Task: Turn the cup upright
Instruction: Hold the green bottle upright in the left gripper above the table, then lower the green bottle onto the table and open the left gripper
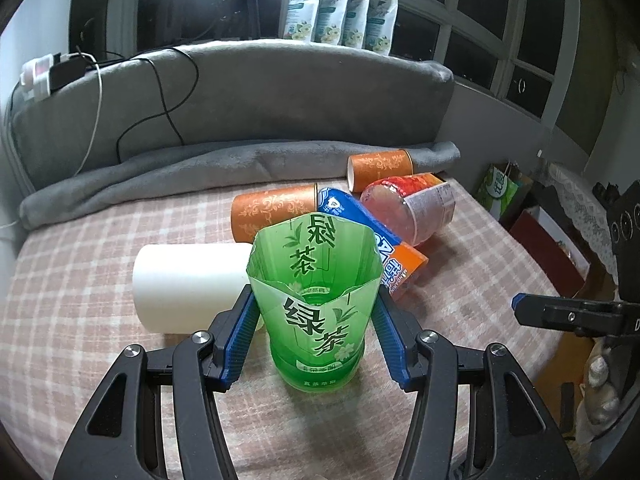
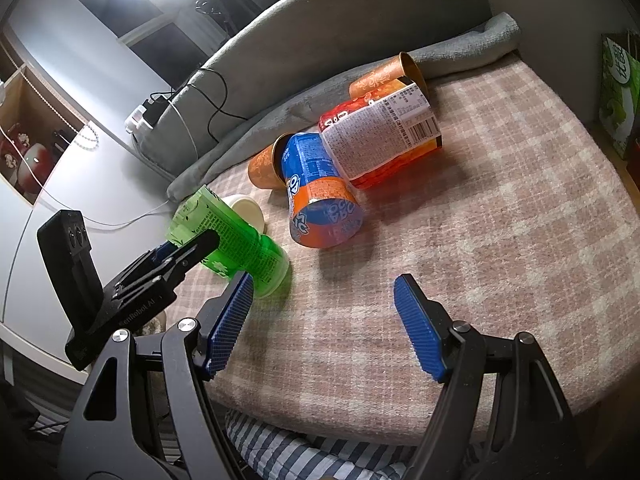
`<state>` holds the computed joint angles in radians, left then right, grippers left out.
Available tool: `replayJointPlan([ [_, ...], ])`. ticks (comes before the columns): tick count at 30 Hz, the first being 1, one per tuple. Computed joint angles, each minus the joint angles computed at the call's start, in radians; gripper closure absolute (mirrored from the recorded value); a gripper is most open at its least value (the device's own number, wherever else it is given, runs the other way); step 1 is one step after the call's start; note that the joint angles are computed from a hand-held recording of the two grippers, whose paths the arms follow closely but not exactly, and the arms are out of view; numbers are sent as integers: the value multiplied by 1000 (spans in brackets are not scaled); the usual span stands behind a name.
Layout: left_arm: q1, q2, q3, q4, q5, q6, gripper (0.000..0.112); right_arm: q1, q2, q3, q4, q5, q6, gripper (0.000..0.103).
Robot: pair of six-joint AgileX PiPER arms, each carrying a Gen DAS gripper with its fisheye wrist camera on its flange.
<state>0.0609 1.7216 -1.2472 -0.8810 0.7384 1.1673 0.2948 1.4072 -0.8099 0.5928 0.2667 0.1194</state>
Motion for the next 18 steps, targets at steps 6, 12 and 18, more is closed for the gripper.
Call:
replayJointPlan([
  [6, -2, -12, 17, -6, -6, 24, 57, -1, -2, 3, 7, -1, -3, 27],
  [12, 4, -17, 23, -8, 4, 27, 57, 1, -5, 7, 4, -6, 0, 27],
  [18, 12, -14, 11, 4, 31, 10, 56, 8, -12, 9, -37, -7, 40, 27],
])
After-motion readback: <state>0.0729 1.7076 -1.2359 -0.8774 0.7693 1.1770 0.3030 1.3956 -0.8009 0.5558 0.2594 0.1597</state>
